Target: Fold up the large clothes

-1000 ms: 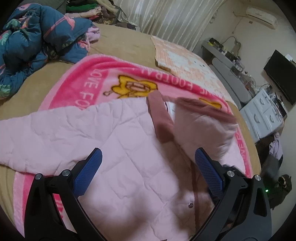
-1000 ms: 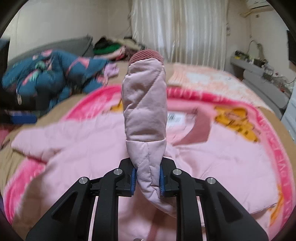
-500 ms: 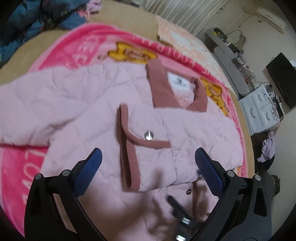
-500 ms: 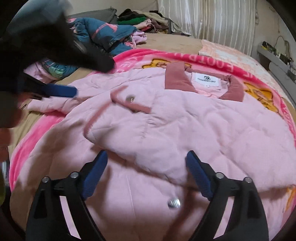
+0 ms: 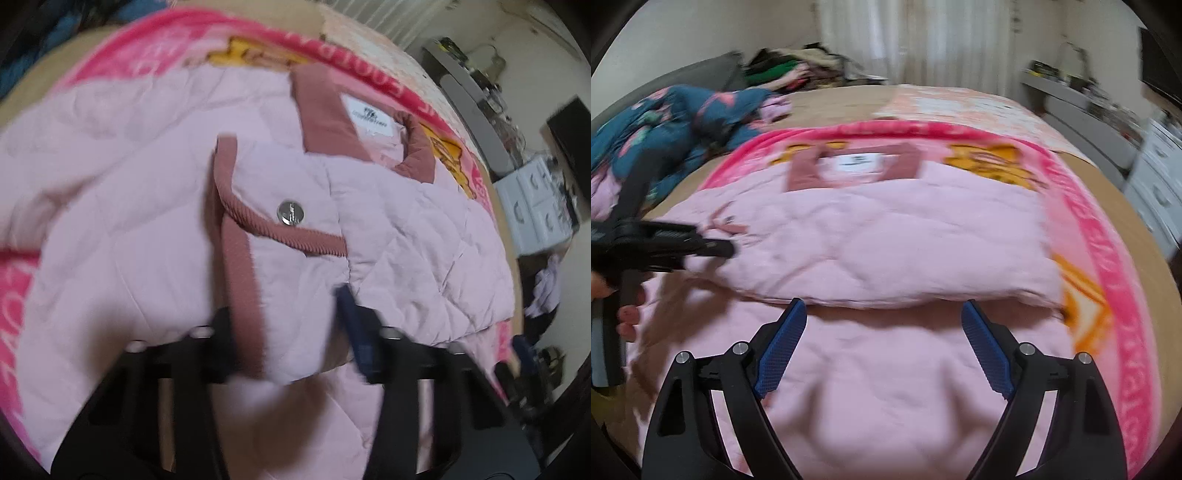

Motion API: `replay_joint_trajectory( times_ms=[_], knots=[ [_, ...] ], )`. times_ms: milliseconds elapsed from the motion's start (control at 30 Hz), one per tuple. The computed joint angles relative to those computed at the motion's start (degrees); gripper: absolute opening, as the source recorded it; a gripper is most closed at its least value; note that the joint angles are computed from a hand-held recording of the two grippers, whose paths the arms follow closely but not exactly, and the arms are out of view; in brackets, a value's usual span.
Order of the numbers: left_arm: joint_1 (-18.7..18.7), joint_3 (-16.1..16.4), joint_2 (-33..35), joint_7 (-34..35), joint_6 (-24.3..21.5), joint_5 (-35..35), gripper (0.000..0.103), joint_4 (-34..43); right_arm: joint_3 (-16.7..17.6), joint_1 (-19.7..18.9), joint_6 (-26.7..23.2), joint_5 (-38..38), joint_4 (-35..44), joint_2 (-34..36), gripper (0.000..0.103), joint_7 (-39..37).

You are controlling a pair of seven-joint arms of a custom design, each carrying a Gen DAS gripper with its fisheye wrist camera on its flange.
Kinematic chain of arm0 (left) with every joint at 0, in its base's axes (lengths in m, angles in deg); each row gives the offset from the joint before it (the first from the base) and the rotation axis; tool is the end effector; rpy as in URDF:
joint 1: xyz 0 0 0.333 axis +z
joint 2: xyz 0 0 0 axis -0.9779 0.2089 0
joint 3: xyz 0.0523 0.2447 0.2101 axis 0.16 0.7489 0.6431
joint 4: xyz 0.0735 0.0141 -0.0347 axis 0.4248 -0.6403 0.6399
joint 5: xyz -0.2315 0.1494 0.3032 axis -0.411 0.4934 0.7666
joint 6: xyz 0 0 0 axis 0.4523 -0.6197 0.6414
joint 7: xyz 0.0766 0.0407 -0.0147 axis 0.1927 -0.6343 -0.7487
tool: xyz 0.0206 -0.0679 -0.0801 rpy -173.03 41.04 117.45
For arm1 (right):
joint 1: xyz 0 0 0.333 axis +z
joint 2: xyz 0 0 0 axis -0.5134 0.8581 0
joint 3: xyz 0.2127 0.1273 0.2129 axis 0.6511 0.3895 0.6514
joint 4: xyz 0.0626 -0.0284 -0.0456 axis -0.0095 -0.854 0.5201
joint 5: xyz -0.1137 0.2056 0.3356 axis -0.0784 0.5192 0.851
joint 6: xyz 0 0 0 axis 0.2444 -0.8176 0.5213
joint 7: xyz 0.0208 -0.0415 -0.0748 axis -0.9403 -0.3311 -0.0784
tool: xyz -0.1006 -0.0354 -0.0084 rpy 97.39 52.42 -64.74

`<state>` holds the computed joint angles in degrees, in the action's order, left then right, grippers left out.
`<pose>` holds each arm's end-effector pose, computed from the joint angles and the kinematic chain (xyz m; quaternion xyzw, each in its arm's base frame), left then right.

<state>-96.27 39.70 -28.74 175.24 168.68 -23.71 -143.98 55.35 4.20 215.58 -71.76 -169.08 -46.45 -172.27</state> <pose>0.5762 -0.3724 0.3741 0.5694 -0.7743 0.2726 0.0445 0.3999 0.4139 0.3925 -0.5529 0.7506 -0.2743 0.2361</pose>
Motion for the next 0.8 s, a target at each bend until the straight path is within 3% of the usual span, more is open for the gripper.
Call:
replay_joint_trajectory(
  times_ms=[100, 200, 267, 367, 433, 600, 800],
  knots=[
    [0.5, -0.5, -1.1, 3.0, 1.4, 0.0, 0.013, 0.1, 0.0, -0.5, -1.2, 0.9, -3.8, -3.8, 0.083, 2.9],
    [1.3, -1.1, -2.0, 5.7, 0.1, -0.7, 0.009, 2.9, 0.7, -1.5, -3.0, 1.2, -6.6, -7.3, 0.083, 5.4],
    [0.9, -0.8, -3.6, 7.5, 2.4, 0.2, 0.009, 3.9, 1.3, -2.4, -4.3, 0.8, -7.8, -9.2, 0.083, 7.1],
    [-3.0, 3.4, -5.6, 4.2, 8.2, 9.5, 0.009, 2.9, 1.5, -4.0, -4.5, 0.4, -8.5, -10.5, 0.083, 7.4],
    [-3.7, 4.8, -5.3, 2.2, 9.0, 13.3, 0.009, 2.8, 1.3, -5.0, -3.8, 0.1, -7.9, -9.9, 0.083, 5.7],
    [-6.0, 9.7, -1.2, -7.2, 5.4, 23.1, 0.009, 3.6, -0.2, -6.8, 0.5, 0.1, -4.9, -5.5, 0.083, 1.8],
    [-5.1, 9.5, 1.5, -10.0, 4.1, 27.2, 0.008, 2.6, -1.8, -7.0, 4.1, 0.6, -1.0, -0.5, 0.082, -1.9]
  ],
)
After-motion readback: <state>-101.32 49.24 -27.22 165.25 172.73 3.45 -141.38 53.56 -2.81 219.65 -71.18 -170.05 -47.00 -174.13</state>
